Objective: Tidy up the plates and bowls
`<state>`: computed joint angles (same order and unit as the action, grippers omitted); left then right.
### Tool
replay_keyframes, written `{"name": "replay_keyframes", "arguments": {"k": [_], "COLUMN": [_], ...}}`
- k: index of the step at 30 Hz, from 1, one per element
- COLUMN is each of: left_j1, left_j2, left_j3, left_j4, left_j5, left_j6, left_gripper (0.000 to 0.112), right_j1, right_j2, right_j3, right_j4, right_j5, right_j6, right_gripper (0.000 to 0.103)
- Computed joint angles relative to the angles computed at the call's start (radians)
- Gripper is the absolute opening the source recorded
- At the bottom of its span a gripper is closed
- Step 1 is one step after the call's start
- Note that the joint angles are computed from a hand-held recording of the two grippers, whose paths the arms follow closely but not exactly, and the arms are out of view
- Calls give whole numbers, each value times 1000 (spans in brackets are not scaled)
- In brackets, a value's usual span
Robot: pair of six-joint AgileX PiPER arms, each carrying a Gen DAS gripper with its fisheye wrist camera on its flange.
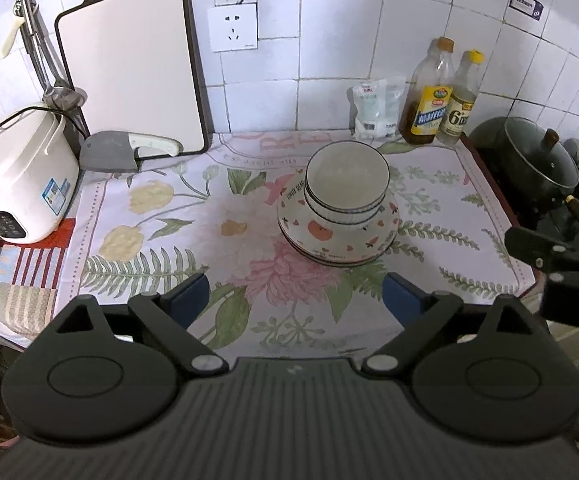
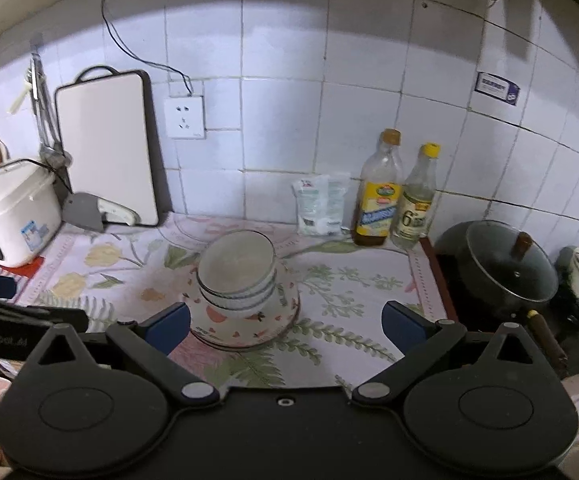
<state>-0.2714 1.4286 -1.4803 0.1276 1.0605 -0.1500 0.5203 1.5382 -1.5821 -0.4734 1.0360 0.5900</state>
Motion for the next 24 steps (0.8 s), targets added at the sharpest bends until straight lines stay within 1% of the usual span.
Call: {"name": "replay_keyframes", "arguments": {"k": [3,6,9,15,24], "left_j1": [-14,-17,-19,-1,2], "left_j2": [0,16,19,13,-17], "left_j3": [-7,-30,-38,-47,-45], "left_j4": [27,47,62,39,40], "left_j5": [18,59,80,92,92], "left_j6": [-23,-39,-50,-23,-33], "left_gripper": [94,94,94,94,94], "right_j1": [7,16,27,52,76], "right_j2": [-10,-38,-54,-55,-48], "right_j3": [5,33,40,15,-2], "right_j4": [6,1,-14,-31,-65], "right_j5": [9,-5,-4,30,57], "right_j6": [19,73,89,85,112], "right_gripper": [103,103,103,103,103]}}
